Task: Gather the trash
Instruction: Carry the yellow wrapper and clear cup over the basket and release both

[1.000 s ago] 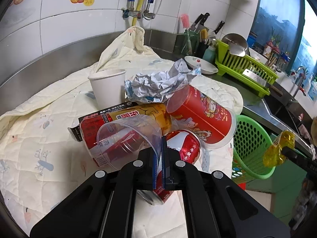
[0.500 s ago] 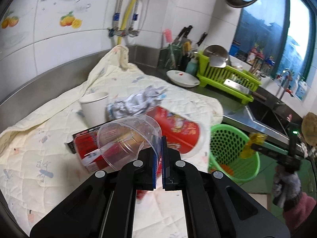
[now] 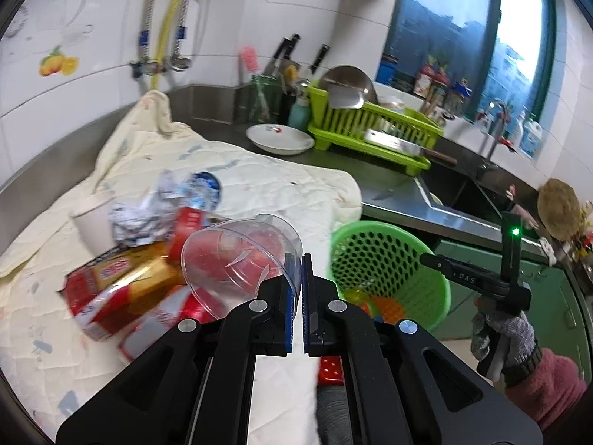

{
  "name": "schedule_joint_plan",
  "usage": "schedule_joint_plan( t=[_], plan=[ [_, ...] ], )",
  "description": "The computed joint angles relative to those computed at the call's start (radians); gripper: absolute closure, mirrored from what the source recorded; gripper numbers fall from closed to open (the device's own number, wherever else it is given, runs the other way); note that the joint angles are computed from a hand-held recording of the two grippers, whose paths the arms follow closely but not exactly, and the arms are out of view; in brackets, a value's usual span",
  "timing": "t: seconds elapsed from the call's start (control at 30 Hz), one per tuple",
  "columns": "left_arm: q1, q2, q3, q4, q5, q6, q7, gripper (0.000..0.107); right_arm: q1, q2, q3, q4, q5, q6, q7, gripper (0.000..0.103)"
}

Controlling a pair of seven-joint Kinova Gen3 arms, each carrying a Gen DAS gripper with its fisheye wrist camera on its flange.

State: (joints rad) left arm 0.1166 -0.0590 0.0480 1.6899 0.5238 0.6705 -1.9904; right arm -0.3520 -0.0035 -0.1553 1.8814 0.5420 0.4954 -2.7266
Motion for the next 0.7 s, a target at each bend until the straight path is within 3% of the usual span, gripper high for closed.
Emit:
schedule_joint_plan(
  t=[0.33, 0.43, 0.7],
  plan=[
    [0.074, 0.13, 0.092, -0.1, -0.063, 0.033, 0.052, 0.105, 0.049, -0.136, -0.088, 0.076, 0.128, 0.093, -0.107, 0.04],
    [0.104, 0.188, 0.119, -0.146, -0.091, 0.048, 0.076, 0.105, 0.074, -0.176, -0.112, 0.103, 0.123, 0.092, -0.105, 0.035],
    [0.214, 0.347, 0.155, -0.312, -0.252, 0.11, 0.183, 0.104, 0.141, -0.231, -0.145, 0.148, 0.076, 0.069, -0.07, 0.034]
  ],
)
